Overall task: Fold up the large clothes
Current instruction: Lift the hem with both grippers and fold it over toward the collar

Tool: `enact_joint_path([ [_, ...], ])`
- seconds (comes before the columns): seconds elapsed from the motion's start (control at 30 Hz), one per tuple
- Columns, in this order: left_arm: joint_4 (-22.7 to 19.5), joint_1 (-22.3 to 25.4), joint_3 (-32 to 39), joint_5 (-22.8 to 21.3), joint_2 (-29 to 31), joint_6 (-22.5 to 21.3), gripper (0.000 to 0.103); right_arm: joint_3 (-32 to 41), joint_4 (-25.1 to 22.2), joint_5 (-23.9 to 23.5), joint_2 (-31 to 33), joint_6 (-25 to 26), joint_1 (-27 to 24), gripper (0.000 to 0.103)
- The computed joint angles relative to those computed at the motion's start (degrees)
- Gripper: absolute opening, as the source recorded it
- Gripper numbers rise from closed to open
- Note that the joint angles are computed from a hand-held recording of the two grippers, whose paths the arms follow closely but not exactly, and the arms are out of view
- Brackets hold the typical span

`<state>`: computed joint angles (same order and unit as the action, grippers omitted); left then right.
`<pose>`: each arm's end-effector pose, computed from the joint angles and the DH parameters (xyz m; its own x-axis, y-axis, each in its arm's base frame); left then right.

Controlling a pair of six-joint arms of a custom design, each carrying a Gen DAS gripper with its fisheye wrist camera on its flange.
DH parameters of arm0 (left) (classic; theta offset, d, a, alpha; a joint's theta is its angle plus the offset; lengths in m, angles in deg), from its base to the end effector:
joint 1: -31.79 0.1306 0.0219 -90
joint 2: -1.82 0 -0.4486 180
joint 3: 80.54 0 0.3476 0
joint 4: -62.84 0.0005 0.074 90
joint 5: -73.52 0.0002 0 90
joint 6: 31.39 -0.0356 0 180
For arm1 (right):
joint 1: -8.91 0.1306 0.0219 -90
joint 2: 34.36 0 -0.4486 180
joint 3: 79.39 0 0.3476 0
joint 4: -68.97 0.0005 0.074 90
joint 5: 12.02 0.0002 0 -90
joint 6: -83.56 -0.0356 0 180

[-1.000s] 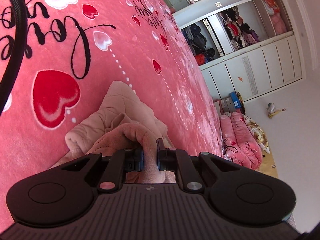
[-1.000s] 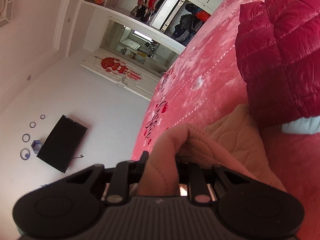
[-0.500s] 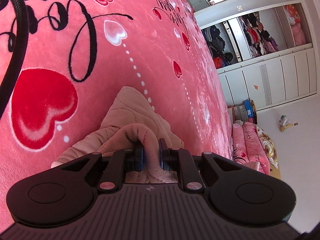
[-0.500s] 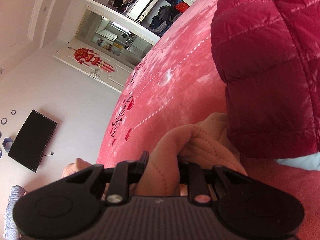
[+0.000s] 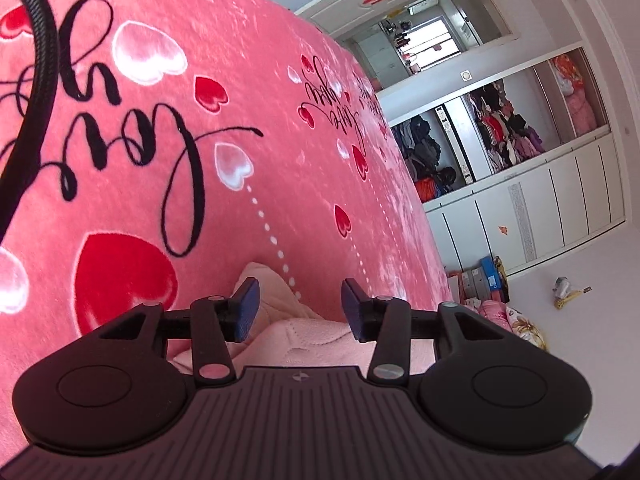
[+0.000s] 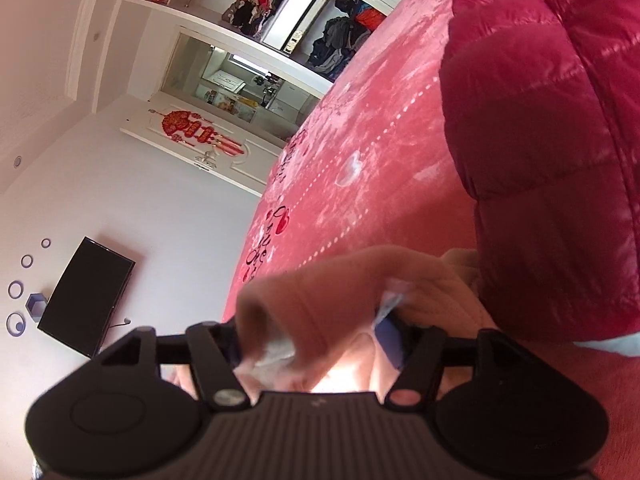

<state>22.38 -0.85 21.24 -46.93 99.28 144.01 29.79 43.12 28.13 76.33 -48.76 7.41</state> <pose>0.4399 -0.2609 0.5397 -0.1598 -0.9181 -0.3627 -0.4854 0.3930 -0.7810 0.6144 0.0106 0.4964 -0.7852 0.4548 -0.4202 -0.1800 0.4816 0.8577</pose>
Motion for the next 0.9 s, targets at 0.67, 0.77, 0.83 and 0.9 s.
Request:
enact_joint_path([
  [0.67,-3.4,-12.1,-9.9,-7.4,-4.0,-3.5,0.08,-22.5,-2.1,12.2,-13.6,20.5,-3.1,0.098],
  [0.77,-3.9,-12.3,-9.9,-8.7,-4.1,-3.8,0.087,-25.0,0.0,11.2,-13.6,18.5,-2.5,0.098],
  [0.83,-6.0,-12.7,-8.5,-10.0,-3.2,-3.5,0.089,-25.7,1.1,10.9,-13.4,17.3,-2.0,0.098],
  [0.9,-6.7,-12.6,-8.3,-9.9,-2.7,-3.3,0.093,-26.2,2.1,11.1,-13.1,16.9,-1.8,0.099],
])
